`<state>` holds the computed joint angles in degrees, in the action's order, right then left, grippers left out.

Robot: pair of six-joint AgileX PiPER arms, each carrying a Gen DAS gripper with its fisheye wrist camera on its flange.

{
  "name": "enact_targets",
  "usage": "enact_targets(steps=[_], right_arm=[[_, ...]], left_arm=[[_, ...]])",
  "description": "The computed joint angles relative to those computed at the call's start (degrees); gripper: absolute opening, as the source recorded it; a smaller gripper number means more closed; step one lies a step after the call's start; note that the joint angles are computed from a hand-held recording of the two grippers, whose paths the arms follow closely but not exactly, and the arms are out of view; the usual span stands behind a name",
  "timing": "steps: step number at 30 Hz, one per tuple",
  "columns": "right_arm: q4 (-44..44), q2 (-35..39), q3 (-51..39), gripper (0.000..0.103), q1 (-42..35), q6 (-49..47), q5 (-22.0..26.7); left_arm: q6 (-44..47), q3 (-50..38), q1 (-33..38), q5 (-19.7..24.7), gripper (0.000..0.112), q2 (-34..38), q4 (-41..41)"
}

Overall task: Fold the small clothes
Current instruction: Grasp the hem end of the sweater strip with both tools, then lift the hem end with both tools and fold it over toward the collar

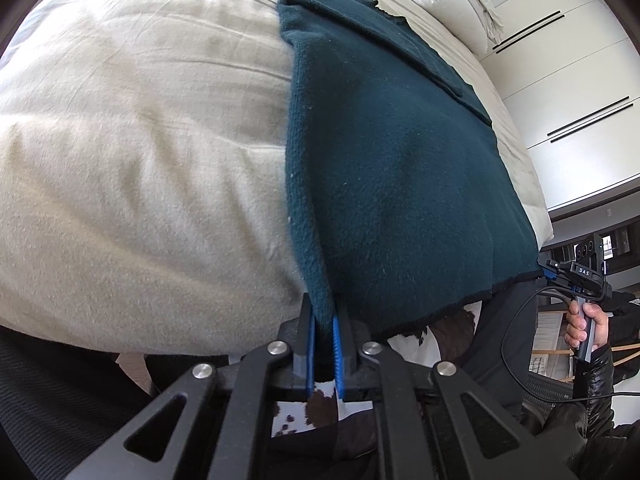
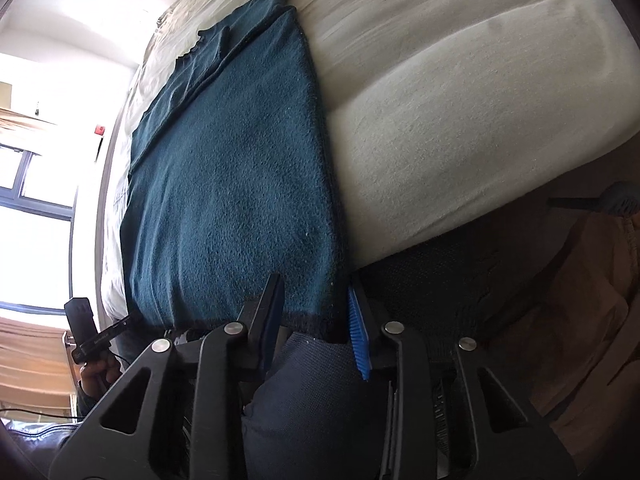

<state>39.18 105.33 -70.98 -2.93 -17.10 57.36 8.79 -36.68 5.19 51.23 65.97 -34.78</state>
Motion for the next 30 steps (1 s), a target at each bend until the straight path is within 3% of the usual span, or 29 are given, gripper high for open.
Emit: enact_targets(steps=[3, 7, 13, 24, 30], right_arm=[[1.3, 0.1, 1.0, 0.022, -0.8, -1.0, -0.2], [0.8, 0.1, 1.6, 0.007, -1.4, -1.4, -0.7], [5.7, -1.4, 2.9, 0.006, -2.8, -5.2, -1.4], [18.4, -2.9, 0.1, 0.006, -2.7, -9.9, -1.4], [22.5, 0.0, -7.5, 0.006, -1.4, -8.4, -1.8]], left_arm=[[0.0, 0.0, -0.3, 0.0, 0.009, -0.1, 0.1], [-0.2, -0.6, -0.9, 1.0, 0.007, -0.8, 0.9], [1.3, -1.9, -0.1, 3.3, 0.006, -2.6, -0.7], [13.5, -3.4, 15.6, 14.3, 0.006, -5.1, -16.9], [16.9, -7.5, 19.0, 16.2, 0.006, -2.4, -23.7]])
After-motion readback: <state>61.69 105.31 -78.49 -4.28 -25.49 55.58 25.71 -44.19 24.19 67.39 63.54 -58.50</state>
